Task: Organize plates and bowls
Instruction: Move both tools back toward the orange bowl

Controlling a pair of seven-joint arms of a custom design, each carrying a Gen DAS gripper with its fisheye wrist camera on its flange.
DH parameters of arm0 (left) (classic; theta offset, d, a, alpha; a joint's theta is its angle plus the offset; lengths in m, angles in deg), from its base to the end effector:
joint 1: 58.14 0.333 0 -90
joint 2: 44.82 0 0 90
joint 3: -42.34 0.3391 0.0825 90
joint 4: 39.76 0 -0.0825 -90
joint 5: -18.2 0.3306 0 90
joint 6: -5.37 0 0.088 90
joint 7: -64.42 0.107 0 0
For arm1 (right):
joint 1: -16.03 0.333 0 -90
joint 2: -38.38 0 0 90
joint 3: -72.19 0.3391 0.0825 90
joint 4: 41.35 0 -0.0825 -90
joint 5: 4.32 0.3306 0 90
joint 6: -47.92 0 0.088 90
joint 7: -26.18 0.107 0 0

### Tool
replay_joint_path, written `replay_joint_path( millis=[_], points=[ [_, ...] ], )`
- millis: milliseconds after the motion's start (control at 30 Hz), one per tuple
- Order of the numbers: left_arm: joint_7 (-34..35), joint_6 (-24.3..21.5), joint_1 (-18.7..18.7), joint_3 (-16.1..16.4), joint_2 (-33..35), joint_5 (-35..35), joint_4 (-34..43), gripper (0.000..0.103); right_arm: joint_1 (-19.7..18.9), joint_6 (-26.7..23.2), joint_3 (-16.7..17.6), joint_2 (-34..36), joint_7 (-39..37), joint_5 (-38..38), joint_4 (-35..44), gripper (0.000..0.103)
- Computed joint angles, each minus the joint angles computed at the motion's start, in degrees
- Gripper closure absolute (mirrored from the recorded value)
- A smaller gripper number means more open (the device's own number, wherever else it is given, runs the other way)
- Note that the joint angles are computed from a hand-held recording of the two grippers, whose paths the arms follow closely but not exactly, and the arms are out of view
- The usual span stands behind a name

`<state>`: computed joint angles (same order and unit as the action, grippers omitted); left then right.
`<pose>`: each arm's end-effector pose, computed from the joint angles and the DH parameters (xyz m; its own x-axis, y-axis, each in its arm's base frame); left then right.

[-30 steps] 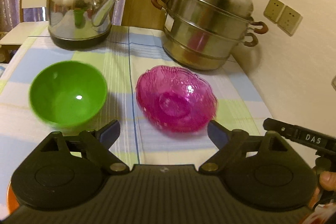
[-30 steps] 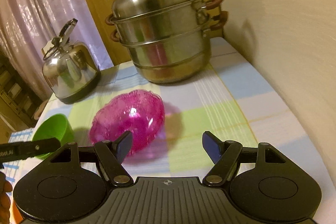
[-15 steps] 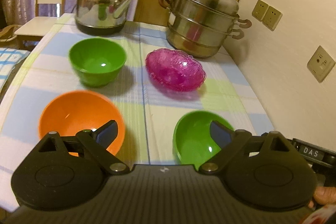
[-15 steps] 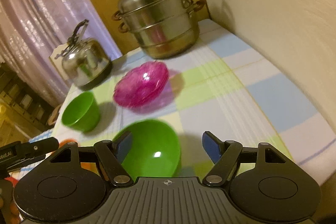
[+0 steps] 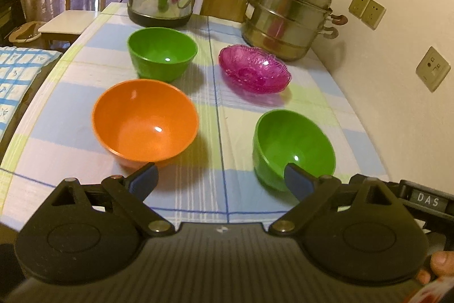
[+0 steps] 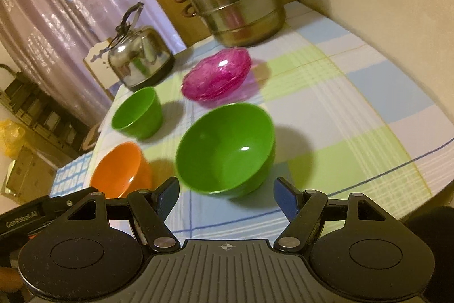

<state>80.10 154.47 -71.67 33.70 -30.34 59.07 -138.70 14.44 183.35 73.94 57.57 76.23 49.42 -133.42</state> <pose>0.5845 -0.2408 0.5469 0.3110 -0.9186 0.2440 -0.6378 -0.3920 -0.6629 0.6533 0.0088 0.5265 0.2949 -0.8170 -0.4955 -0.8062 0.0656 -0.5880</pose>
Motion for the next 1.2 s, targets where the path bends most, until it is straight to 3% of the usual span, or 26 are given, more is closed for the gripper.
replay_joint_path(
  millis=[733, 967, 1200],
  points=[
    [0.0, -4.25, 0.94, -1.02, -5.32, 0.13, -7.4, 0.009, 3.73, 0.94, -0.57, -3.41, -0.31, -6.36, -5.6, 0.03],
    [1.44, -3.88, 1.92, -1.08, -6.32, 0.03, -8.63, 0.009, 4.84, 1.02, -0.2, -3.53, -0.49, -6.81, -5.63, 0.03],
    [3.73, -0.5, 3.95, -0.52, -7.38, -1.37, -10.34, 0.009, 6.1, 2.02, 0.38, -2.91, 0.54, -6.69, -4.43, 0.03]
  ],
)
